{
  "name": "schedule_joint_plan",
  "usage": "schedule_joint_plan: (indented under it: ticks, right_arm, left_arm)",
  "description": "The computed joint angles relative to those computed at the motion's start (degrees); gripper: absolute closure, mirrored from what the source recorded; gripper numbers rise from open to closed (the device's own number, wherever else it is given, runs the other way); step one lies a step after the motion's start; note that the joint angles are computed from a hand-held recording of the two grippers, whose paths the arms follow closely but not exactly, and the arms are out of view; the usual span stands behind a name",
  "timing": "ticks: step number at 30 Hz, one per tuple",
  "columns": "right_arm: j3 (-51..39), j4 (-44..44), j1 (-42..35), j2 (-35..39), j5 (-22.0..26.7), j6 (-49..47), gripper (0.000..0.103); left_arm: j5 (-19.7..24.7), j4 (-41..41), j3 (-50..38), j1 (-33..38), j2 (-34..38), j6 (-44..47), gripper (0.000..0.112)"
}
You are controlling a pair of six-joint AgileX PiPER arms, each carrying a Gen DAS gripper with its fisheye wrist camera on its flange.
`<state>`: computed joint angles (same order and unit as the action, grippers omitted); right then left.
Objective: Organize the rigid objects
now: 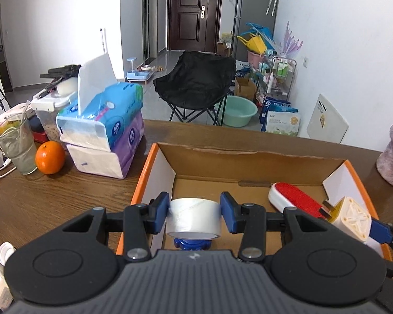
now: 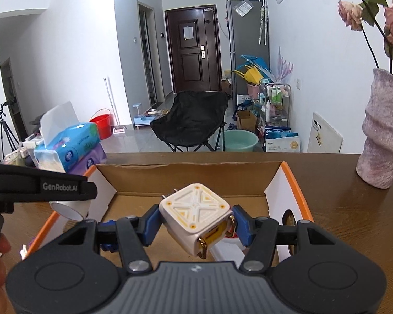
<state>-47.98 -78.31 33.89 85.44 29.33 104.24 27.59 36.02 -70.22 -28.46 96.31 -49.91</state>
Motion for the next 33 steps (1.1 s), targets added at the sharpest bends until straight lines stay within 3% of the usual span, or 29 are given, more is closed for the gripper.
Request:
schedule_joint_plan:
  ticks: [6, 8, 10, 12, 17, 29, 33]
  right_arm:
    - [0.79, -0.84, -2.45, 0.47, -3.26, 0.17, 0.045]
    - [1.2, 0.03, -3.52, 0.3, -4.77, -0.82, 0.045]
    - [2.01, -1.44, -3.66, -0.21, -4.63, 0.65, 0.04]
    - [2.97, -2.53, -3.75, -1.04, -5.05, 1.43, 0.015]
    - [4.82, -3.86, -3.23, -2.34, -4.86, 3.06, 0.0]
    - [10.44, -6.28, -0.23, -8.41, -1.33, 7.27, 0.0]
    - [13.04, -6.2, 1.75, -11.96, 0.81, 7.96, 0.0]
  left_arm:
    - [0.13, 3.56, 0.62, -0.19, 1.42, -2.26, 0.063]
    - [0.6, 6.14, 1.11, -0.6, 1.48, -5.14, 0.021]
    - [-1.03, 11.62, 3.25, -0.94, 0.51, -9.77, 0.011]
    - [-0.92, 13.6, 3.78, -1.32, 0.15, -11.07, 0.009]
    - [-1.68, 11.02, 4.61, -0.68, -0.81, -9.34, 0.009]
    - [-3.07, 10.45, 10.2, 0.7, -5.79, -9.68, 0.009]
    - [-4.48, 6.9, 12.94, 2.23, -8.68, -6.48, 0.009]
